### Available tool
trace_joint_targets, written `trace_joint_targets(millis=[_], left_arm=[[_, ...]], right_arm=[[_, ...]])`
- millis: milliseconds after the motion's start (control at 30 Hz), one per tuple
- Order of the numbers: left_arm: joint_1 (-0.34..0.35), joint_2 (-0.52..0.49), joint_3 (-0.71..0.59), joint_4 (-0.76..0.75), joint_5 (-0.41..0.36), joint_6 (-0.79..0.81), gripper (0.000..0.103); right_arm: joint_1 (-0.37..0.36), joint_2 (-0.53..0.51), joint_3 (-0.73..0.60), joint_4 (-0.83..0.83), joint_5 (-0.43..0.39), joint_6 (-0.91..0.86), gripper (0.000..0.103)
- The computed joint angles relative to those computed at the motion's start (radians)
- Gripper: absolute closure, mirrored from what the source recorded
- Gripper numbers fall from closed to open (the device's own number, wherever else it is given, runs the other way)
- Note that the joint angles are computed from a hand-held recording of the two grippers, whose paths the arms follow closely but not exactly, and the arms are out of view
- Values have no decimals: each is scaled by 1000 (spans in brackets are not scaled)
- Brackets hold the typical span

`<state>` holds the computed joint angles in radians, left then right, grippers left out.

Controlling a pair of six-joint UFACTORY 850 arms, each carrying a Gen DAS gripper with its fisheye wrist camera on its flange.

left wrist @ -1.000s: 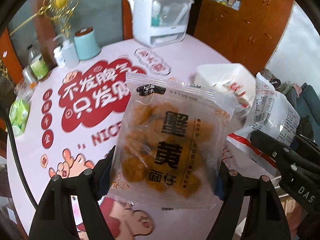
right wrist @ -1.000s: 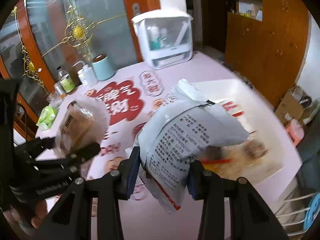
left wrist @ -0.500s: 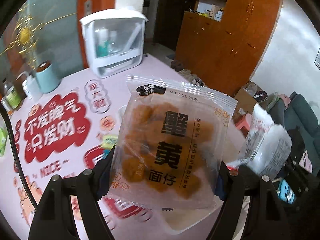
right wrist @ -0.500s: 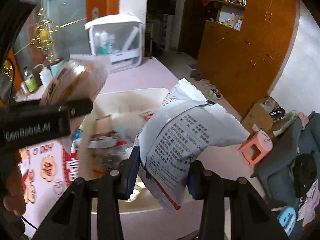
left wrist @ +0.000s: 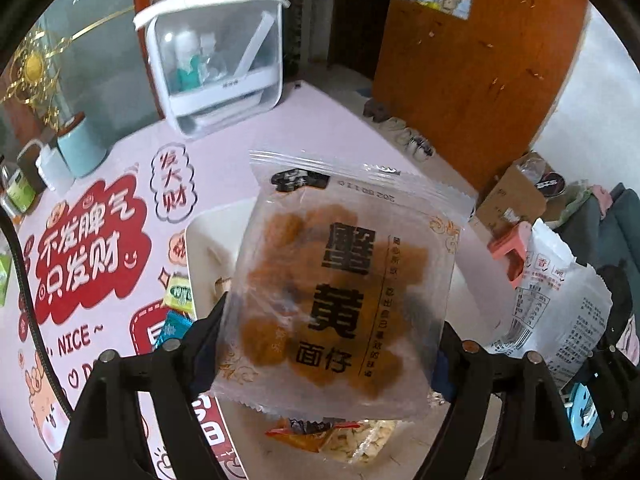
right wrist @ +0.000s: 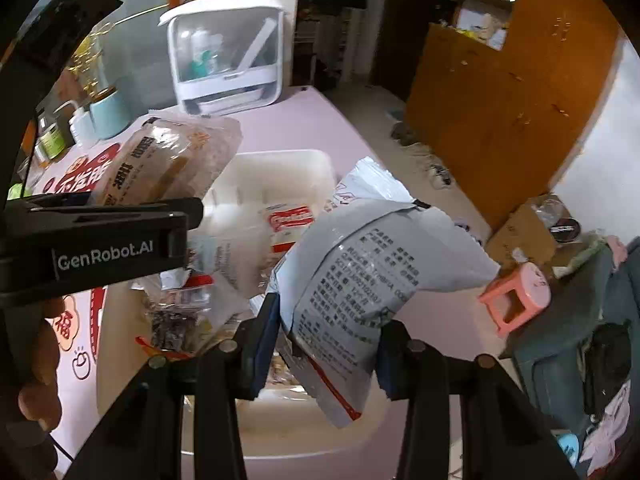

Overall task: Organize snacks
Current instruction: 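Carry the cake packet and white bag into the white tray and open both tools, then withdraw both tools from the tray toward the blue candy and green packet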

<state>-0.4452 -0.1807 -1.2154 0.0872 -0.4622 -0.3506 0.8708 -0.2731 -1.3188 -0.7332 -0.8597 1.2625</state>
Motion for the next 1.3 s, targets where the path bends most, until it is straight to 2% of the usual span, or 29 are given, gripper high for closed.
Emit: trace_joint_targets(millis=[100,167,233,267,333,400,600,1067,1300], left_arm=[[20,-6,8,-47,0,32,18],[34,-8,12,-72,-2,56,16],[46,-12,10,-66,-21,55,15],[49,-9,15,-42,-21,31,14],[53,14,36,23,1,-30,0],[60,41,56,45,23,-48,1],[68,101,89,68,29,-57,0],[82,302,221,80,-25,-8,0],[158,421,287,136,-72,32,0]], right_arm=[[-15,-9,-8,92,67,-80,55],[-7,-17,-16,92,69,-89,38],[7,-21,-20,65,66,-82,30],[11,-22,-22,59,66,-81,30],[15,-22,-26,68,73,-84,30],[15,-17,-25,80,81,-84,30],[25,2,-19,99,84,-69,30],[72,5,-49,92,69,2,30],[105,-47,-133,94,63,37,30]])
